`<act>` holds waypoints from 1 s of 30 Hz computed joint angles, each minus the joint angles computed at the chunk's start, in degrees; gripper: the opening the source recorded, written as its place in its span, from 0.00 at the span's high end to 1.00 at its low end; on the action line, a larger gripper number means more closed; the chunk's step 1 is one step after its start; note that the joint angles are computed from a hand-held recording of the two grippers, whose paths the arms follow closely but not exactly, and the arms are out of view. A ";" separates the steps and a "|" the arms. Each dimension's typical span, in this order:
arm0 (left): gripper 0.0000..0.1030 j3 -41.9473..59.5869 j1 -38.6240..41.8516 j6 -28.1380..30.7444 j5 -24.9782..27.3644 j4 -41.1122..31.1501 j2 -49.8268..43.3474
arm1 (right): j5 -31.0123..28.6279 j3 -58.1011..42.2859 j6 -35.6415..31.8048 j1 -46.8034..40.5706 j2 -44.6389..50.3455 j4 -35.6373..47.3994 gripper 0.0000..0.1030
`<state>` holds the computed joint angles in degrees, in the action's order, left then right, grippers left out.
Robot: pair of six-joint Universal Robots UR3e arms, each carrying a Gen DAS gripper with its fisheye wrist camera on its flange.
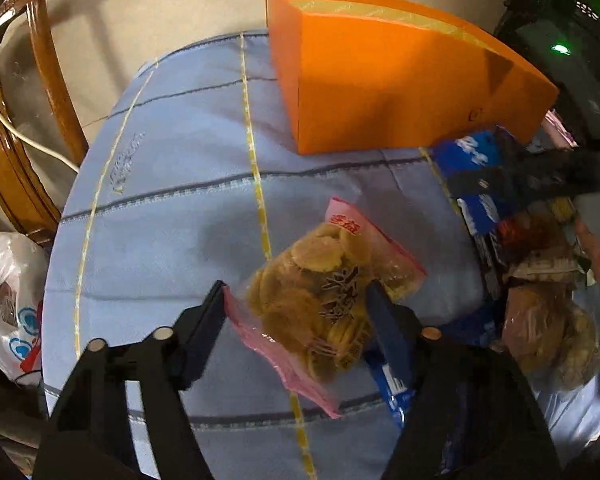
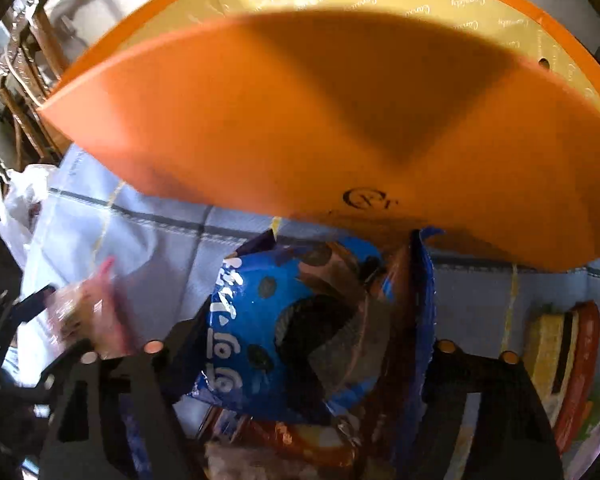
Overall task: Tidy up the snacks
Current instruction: 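Grasp the blue cookie bag with the right tool while the left tool grasps the pink biscuit pack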
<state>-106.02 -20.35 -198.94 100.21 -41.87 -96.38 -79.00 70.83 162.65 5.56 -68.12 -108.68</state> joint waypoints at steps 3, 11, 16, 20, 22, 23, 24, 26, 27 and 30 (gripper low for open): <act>0.51 -0.51 2.26 -0.62 -2.48 0.82 1.23 | 1.51 2.29 -0.71 -1.19 -3.86 0.03 0.25; 0.29 -1.75 1.99 -0.10 -3.14 1.87 5.54 | 5.44 3.07 -2.81 -5.55 -10.18 4.42 0.25; 0.04 1.42 -0.69 11.16 0.30 4.43 2.73 | 5.66 3.76 -5.55 -8.41 -12.39 6.58 0.25; 0.04 9.09 -2.04 32.64 1.66 -4.24 -5.62 | 6.17 -0.40 -5.58 -9.57 -10.48 10.48 0.25; 0.04 10.65 -1.89 38.69 1.83 -6.49 -8.37 | 6.13 -0.57 -5.31 -9.59 -10.37 10.92 0.25; 0.04 9.77 0.23 40.47 -1.91 -4.46 -7.49 | 6.18 -0.49 -5.07 -9.54 -10.37 10.96 0.25; 0.04 11.28 1.62 40.69 -3.71 -6.85 -8.30 | 6.41 -0.41 -4.82 -9.69 -10.49 11.04 0.25; 0.13 16.60 5.26 37.71 -9.66 -15.06 -10.79 | 6.46 -0.43 -4.42 -9.65 -10.42 10.94 0.25; 0.21 17.37 6.79 37.03 -13.33 -17.29 -10.87 | 6.64 -0.38 -4.37 -9.73 -10.57 10.97 0.25; 0.48 16.38 5.19 37.01 -13.97 -16.50 -9.36 | 7.21 -0.60 -4.43 -10.25 -11.01 11.41 0.25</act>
<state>-89.64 -15.16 -161.94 86.24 -58.37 -105.73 -71.79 70.23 158.21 -4.70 -79.13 -97.26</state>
